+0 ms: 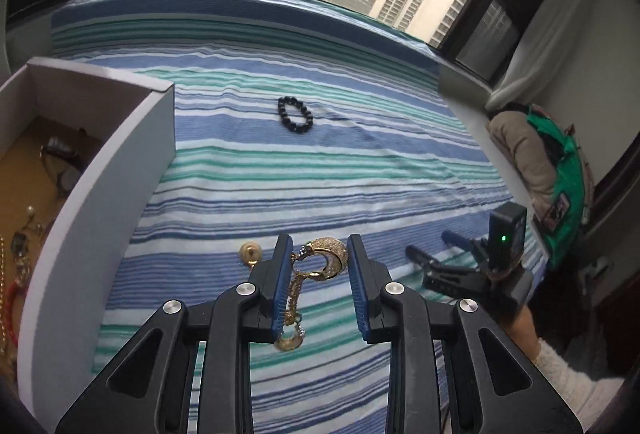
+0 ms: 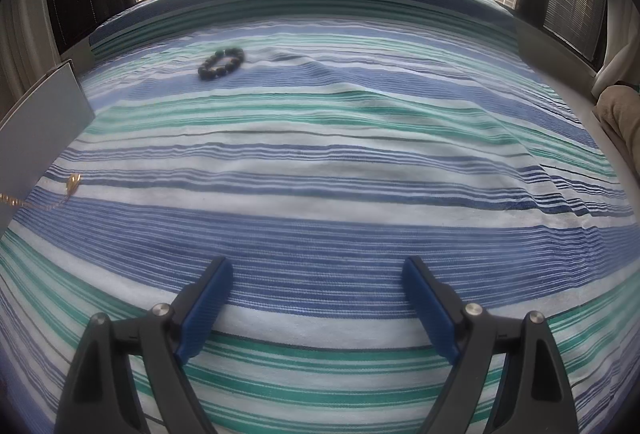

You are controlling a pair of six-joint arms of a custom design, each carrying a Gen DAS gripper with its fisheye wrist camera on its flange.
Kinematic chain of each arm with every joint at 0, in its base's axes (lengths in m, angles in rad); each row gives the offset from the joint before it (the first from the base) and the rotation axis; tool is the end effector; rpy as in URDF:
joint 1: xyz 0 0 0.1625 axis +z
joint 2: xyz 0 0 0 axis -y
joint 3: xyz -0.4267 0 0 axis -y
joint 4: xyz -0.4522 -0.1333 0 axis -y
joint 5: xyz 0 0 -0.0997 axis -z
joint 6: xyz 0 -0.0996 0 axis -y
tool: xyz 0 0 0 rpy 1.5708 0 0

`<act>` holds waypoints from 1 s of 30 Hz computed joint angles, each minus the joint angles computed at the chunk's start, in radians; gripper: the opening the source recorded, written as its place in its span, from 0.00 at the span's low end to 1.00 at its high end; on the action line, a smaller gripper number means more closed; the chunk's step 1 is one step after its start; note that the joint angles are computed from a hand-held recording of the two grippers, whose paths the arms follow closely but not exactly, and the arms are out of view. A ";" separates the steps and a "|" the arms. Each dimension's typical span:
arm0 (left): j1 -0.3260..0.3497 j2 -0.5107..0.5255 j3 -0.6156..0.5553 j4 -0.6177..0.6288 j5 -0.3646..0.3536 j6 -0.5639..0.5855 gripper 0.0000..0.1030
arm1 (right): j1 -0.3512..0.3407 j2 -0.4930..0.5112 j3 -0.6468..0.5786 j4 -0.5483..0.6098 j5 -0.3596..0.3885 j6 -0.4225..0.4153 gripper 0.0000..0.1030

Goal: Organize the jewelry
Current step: 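Lift the gold pendant chain with the left tool and hold it above the bed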

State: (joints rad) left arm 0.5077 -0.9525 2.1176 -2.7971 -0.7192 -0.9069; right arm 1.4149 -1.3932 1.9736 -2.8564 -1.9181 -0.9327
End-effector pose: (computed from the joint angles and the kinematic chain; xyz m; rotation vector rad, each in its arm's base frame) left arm -0.3613 -0.4393 0.0353 0.1629 2.5327 -1.0020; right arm 0.0066 -0.5984 0.3278 0.7769 -2.3138 0.5455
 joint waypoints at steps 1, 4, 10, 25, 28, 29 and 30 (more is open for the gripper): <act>-0.011 -0.011 0.023 0.006 -0.004 -0.032 0.26 | 0.000 0.000 0.000 0.000 0.000 0.000 0.86; -0.046 -0.039 0.083 0.022 -0.002 -0.118 0.26 | 0.000 0.000 0.000 0.000 0.000 -0.001 0.86; -0.102 -0.086 0.141 0.102 0.029 -0.241 0.26 | -0.001 0.000 0.000 -0.001 0.000 -0.002 0.86; -0.149 -0.108 0.183 0.160 0.034 -0.328 0.26 | -0.001 0.000 0.000 0.000 0.001 -0.002 0.86; -0.154 -0.108 0.185 0.168 0.033 -0.337 0.26 | -0.001 0.000 0.000 0.000 0.001 -0.002 0.86; -0.156 -0.109 0.185 0.171 0.034 -0.338 0.26 | -0.001 0.000 -0.001 0.000 0.001 -0.002 0.86; -0.157 -0.109 0.186 0.173 0.034 -0.340 0.26 | -0.001 0.000 -0.001 0.000 0.001 -0.002 0.86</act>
